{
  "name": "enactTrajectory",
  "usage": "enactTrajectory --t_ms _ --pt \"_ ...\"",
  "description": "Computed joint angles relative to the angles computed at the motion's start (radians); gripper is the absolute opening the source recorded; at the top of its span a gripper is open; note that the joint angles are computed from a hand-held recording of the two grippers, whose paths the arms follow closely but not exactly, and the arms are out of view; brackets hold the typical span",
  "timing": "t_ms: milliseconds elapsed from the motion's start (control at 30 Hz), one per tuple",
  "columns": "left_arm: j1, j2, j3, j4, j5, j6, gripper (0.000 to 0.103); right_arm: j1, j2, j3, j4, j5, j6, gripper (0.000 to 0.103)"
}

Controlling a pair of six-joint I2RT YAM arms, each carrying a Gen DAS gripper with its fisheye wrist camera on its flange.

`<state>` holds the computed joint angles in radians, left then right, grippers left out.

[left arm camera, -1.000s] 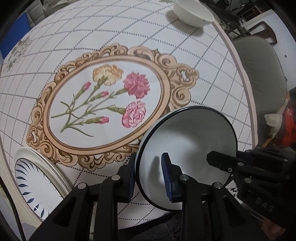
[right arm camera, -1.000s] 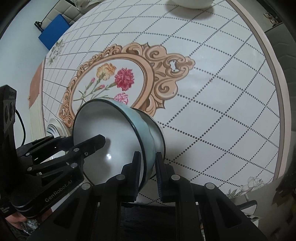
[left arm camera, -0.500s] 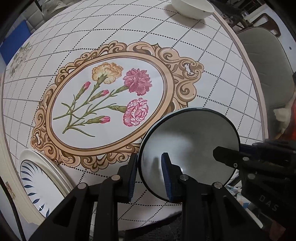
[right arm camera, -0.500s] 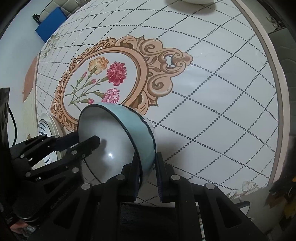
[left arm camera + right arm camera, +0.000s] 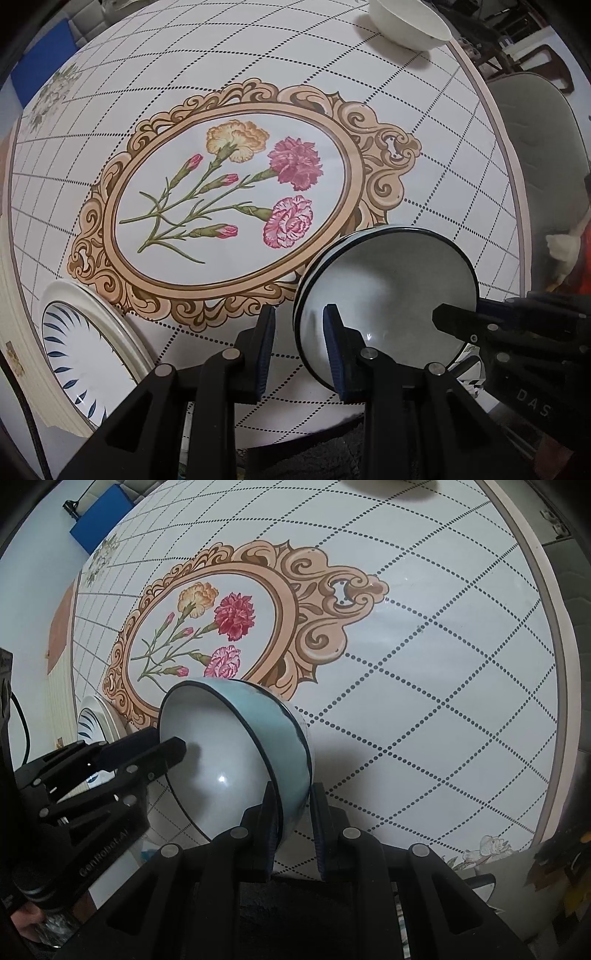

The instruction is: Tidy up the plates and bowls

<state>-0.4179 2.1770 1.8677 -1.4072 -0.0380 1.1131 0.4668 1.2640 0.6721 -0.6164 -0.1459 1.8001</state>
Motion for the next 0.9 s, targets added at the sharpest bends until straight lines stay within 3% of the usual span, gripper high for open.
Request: enactTrajectory --t_ms 500,900 --pt "-0.001 -0.04 -0.083 0.027 -0.004 -0.009 0.025 0.039 -0.019 0.042 -0.065 0.057 -0.036 0.014" --pt "0.0 -0.031 -0.113 0.053 -0.02 -0.028 0.025 0.004 -0.054 -0.075 0.065 0.025 -0.016 0.008"
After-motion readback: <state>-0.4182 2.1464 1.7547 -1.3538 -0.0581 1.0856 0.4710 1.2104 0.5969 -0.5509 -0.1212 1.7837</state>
